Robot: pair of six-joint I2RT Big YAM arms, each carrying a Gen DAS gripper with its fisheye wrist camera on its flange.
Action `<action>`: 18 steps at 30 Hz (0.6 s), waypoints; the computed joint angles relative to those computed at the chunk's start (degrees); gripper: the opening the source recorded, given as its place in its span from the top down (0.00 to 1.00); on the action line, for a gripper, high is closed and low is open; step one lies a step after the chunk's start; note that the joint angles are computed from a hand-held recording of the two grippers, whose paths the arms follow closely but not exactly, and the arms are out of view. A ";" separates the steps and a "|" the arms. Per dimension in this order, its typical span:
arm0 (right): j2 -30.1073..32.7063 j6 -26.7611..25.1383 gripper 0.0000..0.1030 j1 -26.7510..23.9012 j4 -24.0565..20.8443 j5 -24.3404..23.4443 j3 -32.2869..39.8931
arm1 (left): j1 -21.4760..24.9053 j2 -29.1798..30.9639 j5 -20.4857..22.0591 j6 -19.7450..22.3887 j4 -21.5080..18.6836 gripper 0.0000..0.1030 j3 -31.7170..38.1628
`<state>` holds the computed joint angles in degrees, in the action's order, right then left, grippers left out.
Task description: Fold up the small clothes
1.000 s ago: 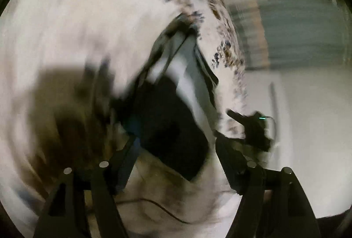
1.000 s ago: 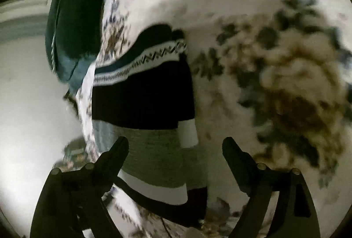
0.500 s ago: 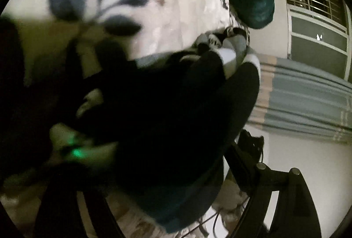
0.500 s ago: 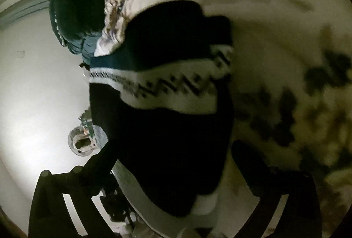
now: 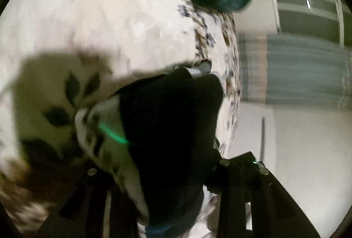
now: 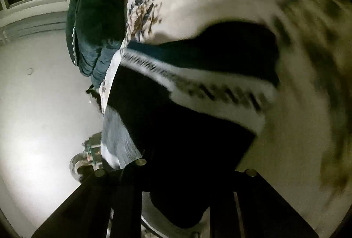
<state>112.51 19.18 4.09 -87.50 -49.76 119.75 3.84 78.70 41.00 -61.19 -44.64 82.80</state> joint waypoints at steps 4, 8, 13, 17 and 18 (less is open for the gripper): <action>-17.85 10.19 0.82 1.08 9.54 3.69 -21.23 | 2.94 2.53 8.73 22.19 -22.96 0.69 8.04; -34.96 20.10 0.82 4.71 11.16 10.37 -37.27 | 2.73 2.02 8.04 41.03 -43.27 0.49 7.71; -46.59 27.42 0.77 7.83 11.32 14.29 -52.31 | 1.71 -3.82 6.49 38.45 -41.01 0.33 -3.55; -45.97 23.30 0.52 5.19 7.43 12.71 -53.76 | 1.69 -8.63 5.85 29.23 -33.25 0.33 -7.07; -45.45 20.13 0.51 3.77 4.31 12.68 -52.44 | 1.69 -9.86 5.51 27.34 -32.11 0.33 -7.62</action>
